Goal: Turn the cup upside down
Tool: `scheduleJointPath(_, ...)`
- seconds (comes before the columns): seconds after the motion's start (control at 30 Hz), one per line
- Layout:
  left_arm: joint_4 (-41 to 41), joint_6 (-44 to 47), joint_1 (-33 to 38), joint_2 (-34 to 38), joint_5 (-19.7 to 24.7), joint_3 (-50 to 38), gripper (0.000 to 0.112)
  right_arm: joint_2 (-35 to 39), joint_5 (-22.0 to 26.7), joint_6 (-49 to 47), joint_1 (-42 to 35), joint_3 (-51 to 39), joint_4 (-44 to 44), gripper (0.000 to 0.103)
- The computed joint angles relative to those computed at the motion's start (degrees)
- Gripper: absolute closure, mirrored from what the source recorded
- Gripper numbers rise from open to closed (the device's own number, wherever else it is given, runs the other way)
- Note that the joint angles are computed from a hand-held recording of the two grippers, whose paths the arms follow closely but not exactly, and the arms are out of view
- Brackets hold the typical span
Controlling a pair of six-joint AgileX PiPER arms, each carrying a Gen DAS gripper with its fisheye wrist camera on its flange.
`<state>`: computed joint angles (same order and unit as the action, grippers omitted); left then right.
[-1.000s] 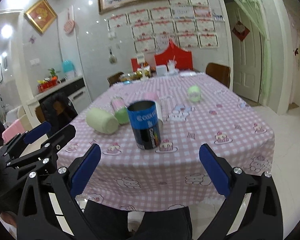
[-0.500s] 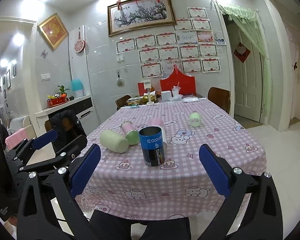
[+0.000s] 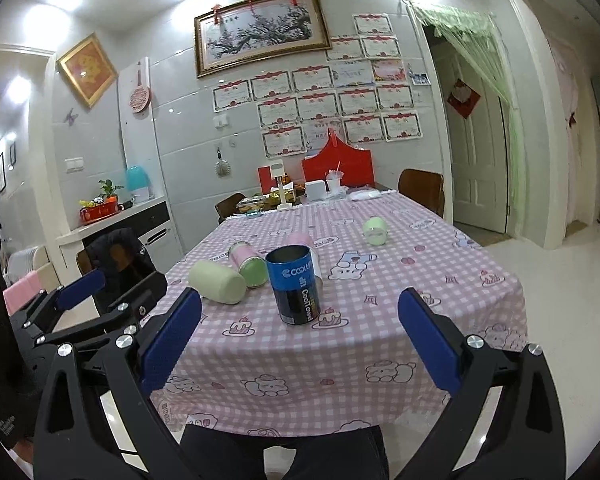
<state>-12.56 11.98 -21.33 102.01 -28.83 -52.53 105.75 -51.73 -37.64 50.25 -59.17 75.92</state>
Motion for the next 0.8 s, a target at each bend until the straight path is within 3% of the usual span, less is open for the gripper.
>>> scheduleJointPath(0.8, -0.3, -0.7, -0.4, -1.1, -3.0, 2.2, 0.026, 0.9, -2.3, 0.5, 0.8, 0.1, 1.0, 0.008)
